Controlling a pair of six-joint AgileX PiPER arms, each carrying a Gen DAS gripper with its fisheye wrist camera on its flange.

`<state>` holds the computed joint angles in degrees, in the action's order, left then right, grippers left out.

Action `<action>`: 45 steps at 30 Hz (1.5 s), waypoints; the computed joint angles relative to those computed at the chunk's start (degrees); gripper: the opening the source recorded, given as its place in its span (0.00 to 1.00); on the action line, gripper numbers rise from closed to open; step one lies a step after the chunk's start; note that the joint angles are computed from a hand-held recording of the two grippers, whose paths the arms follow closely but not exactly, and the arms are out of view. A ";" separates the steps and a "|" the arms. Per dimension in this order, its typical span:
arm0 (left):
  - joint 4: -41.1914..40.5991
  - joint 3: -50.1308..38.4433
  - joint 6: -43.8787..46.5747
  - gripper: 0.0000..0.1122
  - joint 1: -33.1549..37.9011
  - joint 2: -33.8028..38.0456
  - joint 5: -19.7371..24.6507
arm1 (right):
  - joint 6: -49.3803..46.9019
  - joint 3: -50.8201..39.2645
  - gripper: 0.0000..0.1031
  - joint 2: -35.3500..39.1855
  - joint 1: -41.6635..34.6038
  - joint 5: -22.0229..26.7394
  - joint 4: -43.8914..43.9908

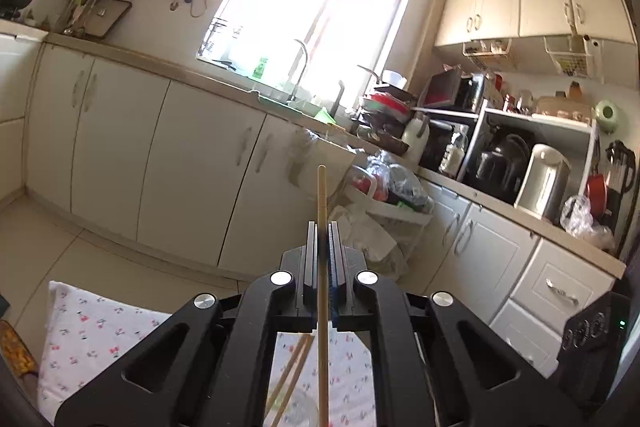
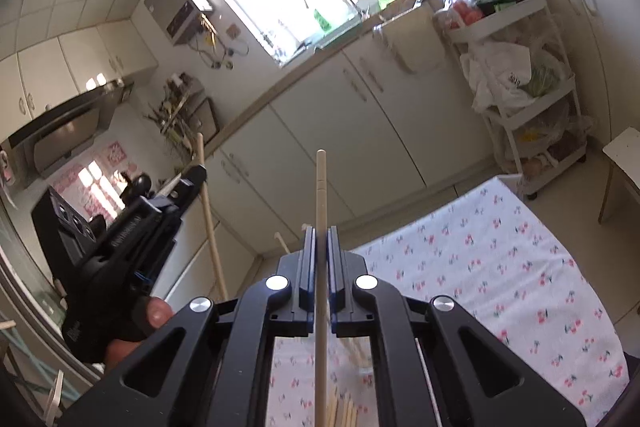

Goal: Organize utensils
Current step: 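Raise both chopsticks over the jar and release them inside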

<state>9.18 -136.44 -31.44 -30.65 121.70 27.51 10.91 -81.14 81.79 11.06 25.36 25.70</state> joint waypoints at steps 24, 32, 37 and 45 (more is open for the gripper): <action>23.17 5.21 -23.21 0.04 1.30 5.70 -9.67 | 47.41 -13.72 0.06 19.23 4.83 -14.14 -45.51; 32.38 8.86 -32.81 0.04 1.35 5.27 -11.81 | 53.63 -13.10 0.06 20.59 6.57 -14.40 -54.19; 41.59 14.65 -41.15 0.04 1.08 2.89 -13.68 | 54.20 -10.00 0.06 18.93 7.65 -15.20 -56.86; 44.25 25.70 -42.76 0.04 0.17 -3.08 -15.63 | 46.43 -3.97 0.06 14.78 9.06 -14.98 -51.72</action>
<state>53.43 -110.74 -74.20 -30.48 118.62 11.89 57.34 -85.11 96.57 20.12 10.37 -26.02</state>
